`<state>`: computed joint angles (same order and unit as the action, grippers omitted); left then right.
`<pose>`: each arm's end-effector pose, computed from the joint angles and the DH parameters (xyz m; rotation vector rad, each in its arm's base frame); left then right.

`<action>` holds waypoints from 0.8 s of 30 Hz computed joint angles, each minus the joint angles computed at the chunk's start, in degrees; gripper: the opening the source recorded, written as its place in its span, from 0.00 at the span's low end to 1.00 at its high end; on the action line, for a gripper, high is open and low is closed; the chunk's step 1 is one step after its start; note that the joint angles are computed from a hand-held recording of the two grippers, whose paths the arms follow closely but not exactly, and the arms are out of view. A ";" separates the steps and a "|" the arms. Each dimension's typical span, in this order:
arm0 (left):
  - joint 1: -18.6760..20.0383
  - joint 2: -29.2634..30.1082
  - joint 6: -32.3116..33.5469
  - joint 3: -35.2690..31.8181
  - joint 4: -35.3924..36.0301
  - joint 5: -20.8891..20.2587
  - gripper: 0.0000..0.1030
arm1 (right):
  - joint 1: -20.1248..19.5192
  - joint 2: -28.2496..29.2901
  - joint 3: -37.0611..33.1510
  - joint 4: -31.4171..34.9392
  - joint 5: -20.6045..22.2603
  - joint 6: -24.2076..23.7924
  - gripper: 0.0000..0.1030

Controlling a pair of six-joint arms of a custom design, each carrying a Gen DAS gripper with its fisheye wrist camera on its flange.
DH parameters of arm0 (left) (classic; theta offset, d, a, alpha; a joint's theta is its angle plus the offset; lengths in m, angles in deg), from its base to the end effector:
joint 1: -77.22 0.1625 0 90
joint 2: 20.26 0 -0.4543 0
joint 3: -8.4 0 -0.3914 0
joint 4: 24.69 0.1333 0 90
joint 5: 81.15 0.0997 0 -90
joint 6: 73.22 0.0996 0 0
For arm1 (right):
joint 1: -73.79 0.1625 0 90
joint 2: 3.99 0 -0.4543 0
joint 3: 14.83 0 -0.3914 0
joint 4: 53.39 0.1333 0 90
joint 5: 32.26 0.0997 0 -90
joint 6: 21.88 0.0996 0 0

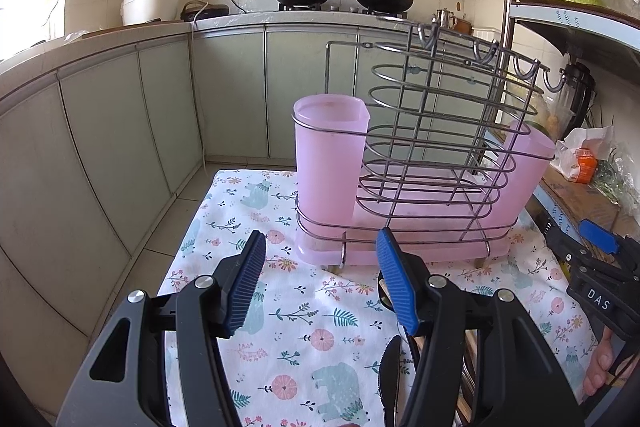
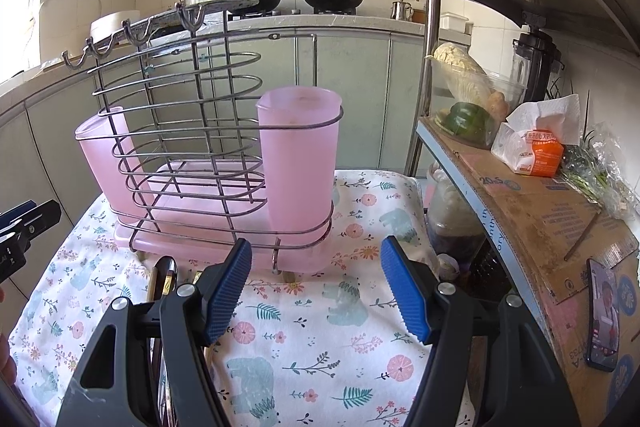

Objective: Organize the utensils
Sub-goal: 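Lower both tools toward the utensils lying in front of the rack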

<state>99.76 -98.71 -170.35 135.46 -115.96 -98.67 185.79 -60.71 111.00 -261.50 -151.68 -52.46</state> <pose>-0.2776 -0.3624 0.2203 0.1022 1.9661 -1.2513 0.2729 -0.4503 0.1949 0.8000 -2.2633 1.0364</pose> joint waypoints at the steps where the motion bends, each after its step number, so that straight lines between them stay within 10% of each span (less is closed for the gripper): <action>1: 0.12 -0.05 0.41 0.05 -0.40 -0.14 0.57 | -0.01 -0.05 0.02 0.35 0.07 0.09 0.64; 15: 1.03 -1.24 6.32 2.56 -7.07 -1.34 0.57 | -0.79 -0.41 0.45 5.84 0.92 0.68 0.62; 24: 4.39 -4.87 21.16 7.99 -29.21 -10.33 0.42 | -2.51 -1.99 0.04 16.04 4.20 3.45 0.55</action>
